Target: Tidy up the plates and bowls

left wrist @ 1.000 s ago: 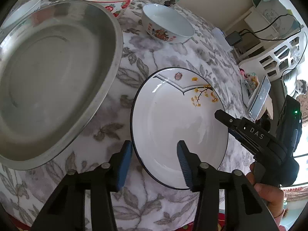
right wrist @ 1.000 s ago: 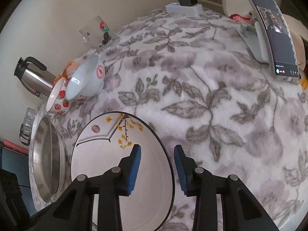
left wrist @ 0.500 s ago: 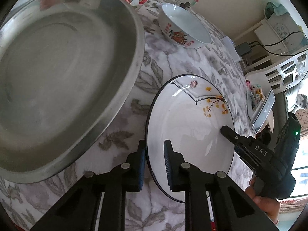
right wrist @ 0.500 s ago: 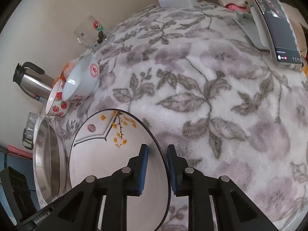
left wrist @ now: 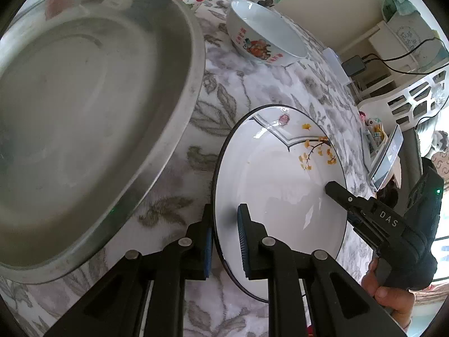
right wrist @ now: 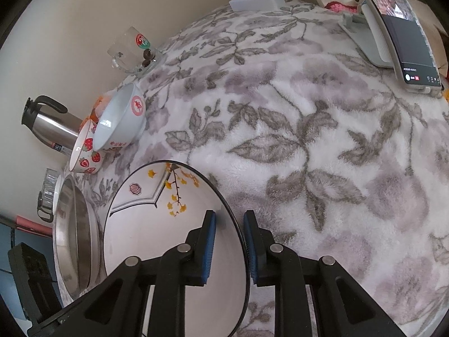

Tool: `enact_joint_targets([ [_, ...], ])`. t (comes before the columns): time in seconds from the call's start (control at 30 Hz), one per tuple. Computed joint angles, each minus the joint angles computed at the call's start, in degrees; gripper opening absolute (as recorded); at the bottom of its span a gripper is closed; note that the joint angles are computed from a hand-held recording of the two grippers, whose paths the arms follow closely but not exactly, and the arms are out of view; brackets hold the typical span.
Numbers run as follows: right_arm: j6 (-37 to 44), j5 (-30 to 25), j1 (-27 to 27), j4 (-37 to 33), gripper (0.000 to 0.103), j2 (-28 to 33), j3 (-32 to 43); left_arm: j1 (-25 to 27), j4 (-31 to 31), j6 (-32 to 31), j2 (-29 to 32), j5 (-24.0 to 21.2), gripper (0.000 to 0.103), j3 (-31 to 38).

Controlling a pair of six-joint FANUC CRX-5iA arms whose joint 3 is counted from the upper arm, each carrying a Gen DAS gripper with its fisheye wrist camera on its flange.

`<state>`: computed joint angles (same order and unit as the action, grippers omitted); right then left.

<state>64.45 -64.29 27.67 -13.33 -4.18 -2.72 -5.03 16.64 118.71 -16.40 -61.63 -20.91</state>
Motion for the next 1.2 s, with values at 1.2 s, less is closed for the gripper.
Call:
enact_joint_targets([
  [1.2, 4.09, 1.77, -2.09, -2.63, 0.022, -4.29, 1.03, -0.24, 0.1, -4.72, -3.71, 2.02, 0.017, 3.16],
])
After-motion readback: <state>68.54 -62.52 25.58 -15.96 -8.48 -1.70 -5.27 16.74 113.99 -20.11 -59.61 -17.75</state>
